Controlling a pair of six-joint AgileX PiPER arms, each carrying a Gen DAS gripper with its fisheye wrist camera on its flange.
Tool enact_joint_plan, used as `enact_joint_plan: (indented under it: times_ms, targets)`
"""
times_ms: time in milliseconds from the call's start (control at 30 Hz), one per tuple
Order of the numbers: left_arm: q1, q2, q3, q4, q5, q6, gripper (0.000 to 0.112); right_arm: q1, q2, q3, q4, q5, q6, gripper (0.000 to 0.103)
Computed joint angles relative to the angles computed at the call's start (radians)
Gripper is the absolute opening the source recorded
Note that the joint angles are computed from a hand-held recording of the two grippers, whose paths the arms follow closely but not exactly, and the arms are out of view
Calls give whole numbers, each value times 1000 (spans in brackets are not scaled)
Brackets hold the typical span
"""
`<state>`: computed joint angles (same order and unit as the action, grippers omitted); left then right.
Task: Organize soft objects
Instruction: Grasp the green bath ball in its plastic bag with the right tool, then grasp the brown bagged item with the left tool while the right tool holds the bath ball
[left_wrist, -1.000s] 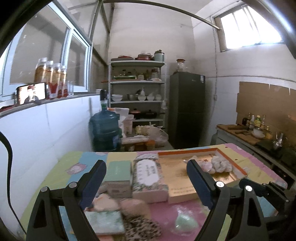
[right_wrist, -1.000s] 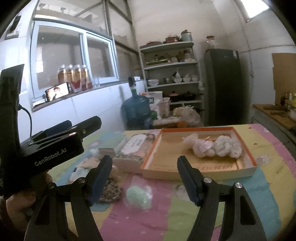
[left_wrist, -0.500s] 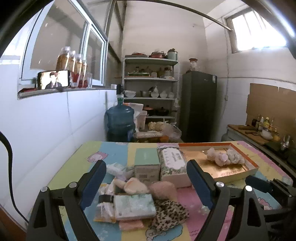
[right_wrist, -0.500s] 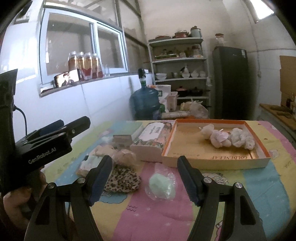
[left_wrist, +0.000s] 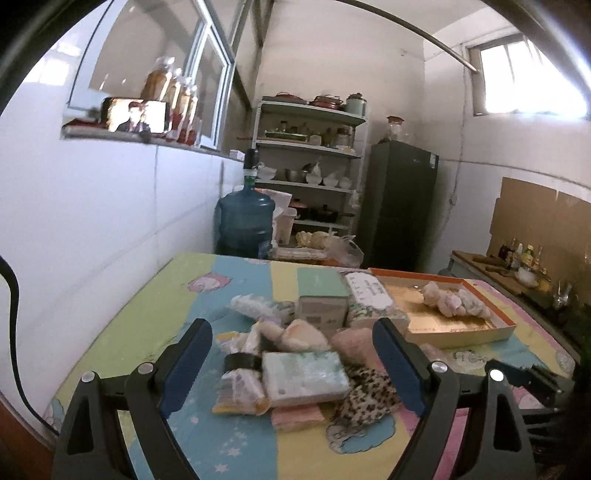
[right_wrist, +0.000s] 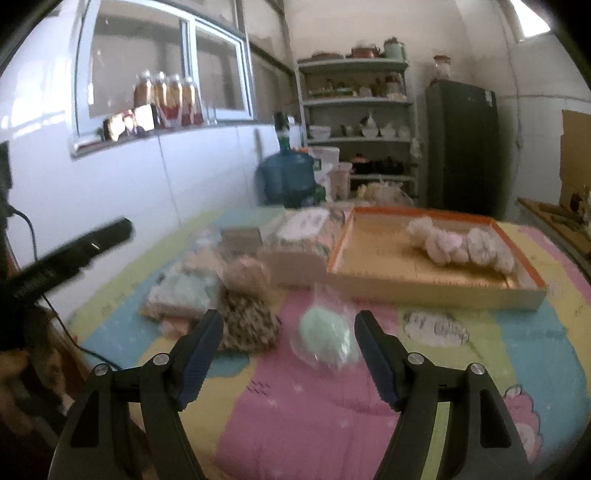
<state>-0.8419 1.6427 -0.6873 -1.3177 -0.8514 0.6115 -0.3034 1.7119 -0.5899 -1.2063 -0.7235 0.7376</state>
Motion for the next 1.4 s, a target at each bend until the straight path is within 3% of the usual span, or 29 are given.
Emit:
enact_joint_plan:
  times_ms: [233,500,600,667,733,867,1233,1300,1400]
  targets:
    - [26,-3,61,53,-6,-76,89,42,104,-97,38,92,50,75]
    - [98,20,90,155,71,-155,89,118,207,-252,-23,233,207,75]
    - [130,49,70,195,121,-172,89,112,249,-310,-156,229,361,75]
    - [151,74,50,230,154,-186,89,102,268,-331,-221,208,437,70]
    - [165,93,31,253,178,-195,89,95,271,-334,-239,193,451,46]
    - [209,139,-26,318,249,-213,89,93,256,-313,-226,190,431,46]
    - [229,188,-150,405,331,-221,89,51,197,-224,-133,99,323,46]
    - [214,213,-210,385,354,-162,89,43,194,-220,-134,87,322,46]
    - [203,275,-330,245,402,39,89,33,199,-223,-139,81,328,46]
